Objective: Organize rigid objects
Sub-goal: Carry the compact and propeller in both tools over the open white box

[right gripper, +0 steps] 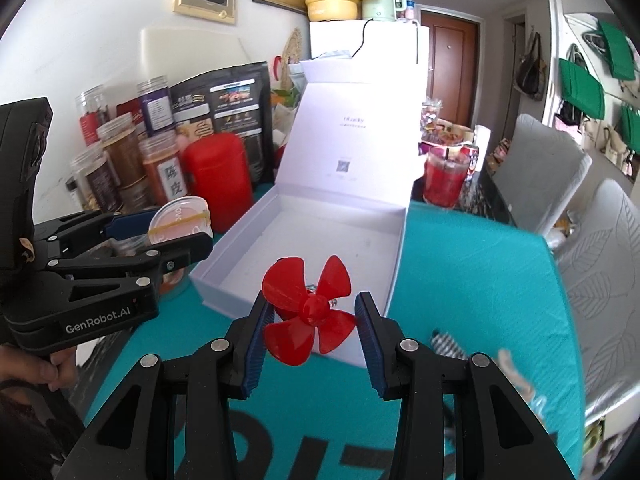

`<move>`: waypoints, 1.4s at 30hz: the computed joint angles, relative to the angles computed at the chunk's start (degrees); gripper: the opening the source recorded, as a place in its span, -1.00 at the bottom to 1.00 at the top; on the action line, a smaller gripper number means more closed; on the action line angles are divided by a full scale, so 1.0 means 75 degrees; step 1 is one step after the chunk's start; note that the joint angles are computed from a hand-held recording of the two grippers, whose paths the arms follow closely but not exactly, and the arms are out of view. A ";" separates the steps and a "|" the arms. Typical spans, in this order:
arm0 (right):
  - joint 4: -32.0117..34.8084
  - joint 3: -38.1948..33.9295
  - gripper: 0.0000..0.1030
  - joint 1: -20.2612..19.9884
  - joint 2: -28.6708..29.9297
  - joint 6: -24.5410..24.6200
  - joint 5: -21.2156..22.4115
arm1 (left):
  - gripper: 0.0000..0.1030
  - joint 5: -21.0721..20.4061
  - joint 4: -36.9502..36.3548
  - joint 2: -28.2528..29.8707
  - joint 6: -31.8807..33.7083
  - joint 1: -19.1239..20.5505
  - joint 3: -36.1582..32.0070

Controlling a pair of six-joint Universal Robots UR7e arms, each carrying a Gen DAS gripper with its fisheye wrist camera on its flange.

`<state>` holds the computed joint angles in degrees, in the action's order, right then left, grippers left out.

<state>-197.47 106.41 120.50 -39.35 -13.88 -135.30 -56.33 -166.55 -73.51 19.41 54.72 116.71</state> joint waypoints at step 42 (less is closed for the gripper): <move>0.1725 -0.2208 -0.20 -0.1504 0.1179 -0.0039 0.0554 | 0.07 0.0978 0.1297 0.2870 -0.0418 0.1147 -0.2823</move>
